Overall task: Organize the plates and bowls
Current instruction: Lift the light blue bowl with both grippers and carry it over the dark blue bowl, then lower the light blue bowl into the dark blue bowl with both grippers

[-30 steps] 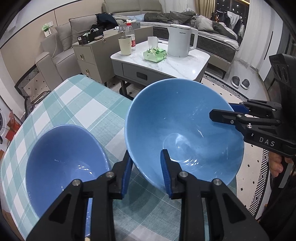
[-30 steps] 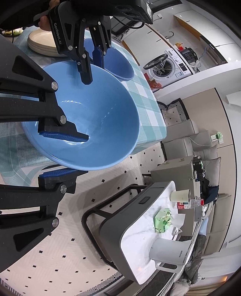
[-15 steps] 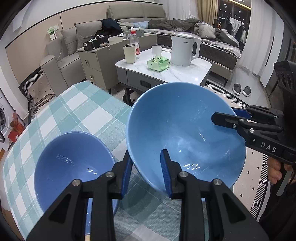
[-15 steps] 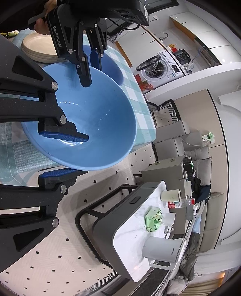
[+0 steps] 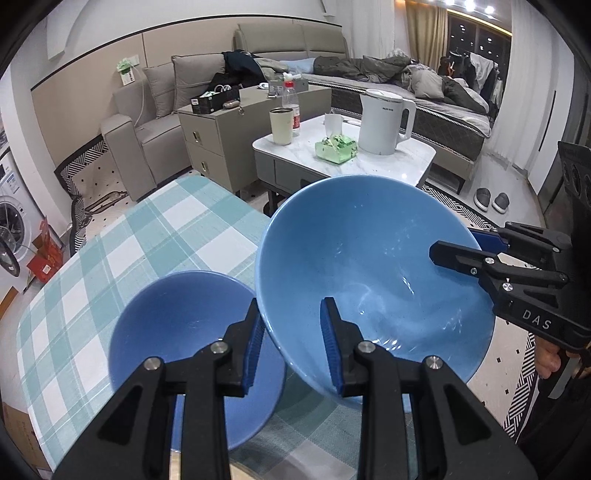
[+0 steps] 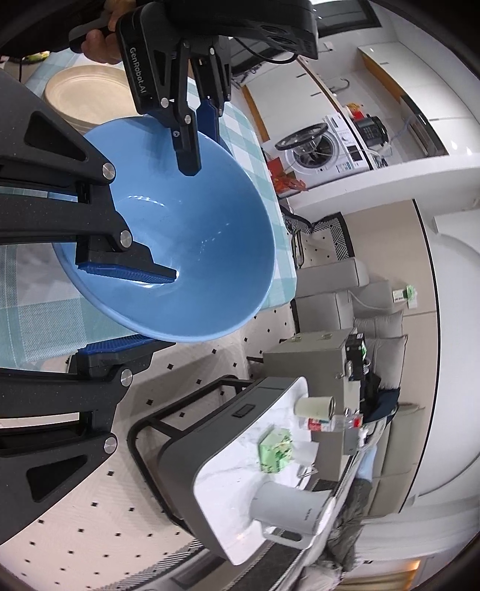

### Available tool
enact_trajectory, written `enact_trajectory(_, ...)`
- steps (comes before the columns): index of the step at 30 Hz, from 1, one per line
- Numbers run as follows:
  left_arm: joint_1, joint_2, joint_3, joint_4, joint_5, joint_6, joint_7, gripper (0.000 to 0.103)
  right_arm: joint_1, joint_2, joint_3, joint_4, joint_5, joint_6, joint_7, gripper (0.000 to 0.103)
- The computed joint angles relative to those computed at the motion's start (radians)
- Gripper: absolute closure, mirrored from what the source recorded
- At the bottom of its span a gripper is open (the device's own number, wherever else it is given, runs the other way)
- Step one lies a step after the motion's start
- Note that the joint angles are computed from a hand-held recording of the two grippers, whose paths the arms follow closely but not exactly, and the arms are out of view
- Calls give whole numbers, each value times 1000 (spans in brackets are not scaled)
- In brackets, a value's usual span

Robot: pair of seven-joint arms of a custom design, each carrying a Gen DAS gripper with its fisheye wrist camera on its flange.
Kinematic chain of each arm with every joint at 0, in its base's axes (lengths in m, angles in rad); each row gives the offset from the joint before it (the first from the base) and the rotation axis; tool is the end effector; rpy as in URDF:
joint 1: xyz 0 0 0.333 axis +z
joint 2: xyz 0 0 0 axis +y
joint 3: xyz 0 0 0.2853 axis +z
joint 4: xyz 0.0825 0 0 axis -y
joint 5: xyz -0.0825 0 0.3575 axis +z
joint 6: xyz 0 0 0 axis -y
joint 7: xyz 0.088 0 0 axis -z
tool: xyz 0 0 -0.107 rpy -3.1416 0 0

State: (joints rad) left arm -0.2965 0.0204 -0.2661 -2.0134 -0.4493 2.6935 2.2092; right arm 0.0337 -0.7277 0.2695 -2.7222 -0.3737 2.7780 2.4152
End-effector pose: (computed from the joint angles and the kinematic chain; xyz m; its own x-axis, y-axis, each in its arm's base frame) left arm 0.4975 -0.2957 0.4975 -0.7566 -0.6539 -0.0005 -0.4903 0.5679 -0.6612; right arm 0.3501 0.1325 0.5003 -0.1907 -0.9769 -0.0964 -0.6420 0.1984 -0.7406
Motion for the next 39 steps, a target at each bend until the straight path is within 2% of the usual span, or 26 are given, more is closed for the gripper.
enact_trajectory(12, 16, -34, 24, -16, -72, 31, 31, 74, 0, 84, 16, 116, -57, -27, -25, 75)
enact_trajectory(20, 31, -50, 45, -34, -124, 45, 54, 74, 10, 161, 35, 199, -99, -40, 4, 75)
enact_trajectory(32, 57, -80, 77, -73, -204, 73, 86, 74, 56, 292, 46, 330, -201, -68, 57, 75)
enact_trajectory(39, 75, -82, 93, -82, -229, 83, 89, 74, 106, 378, 25, 409, -272, -92, 84, 75)
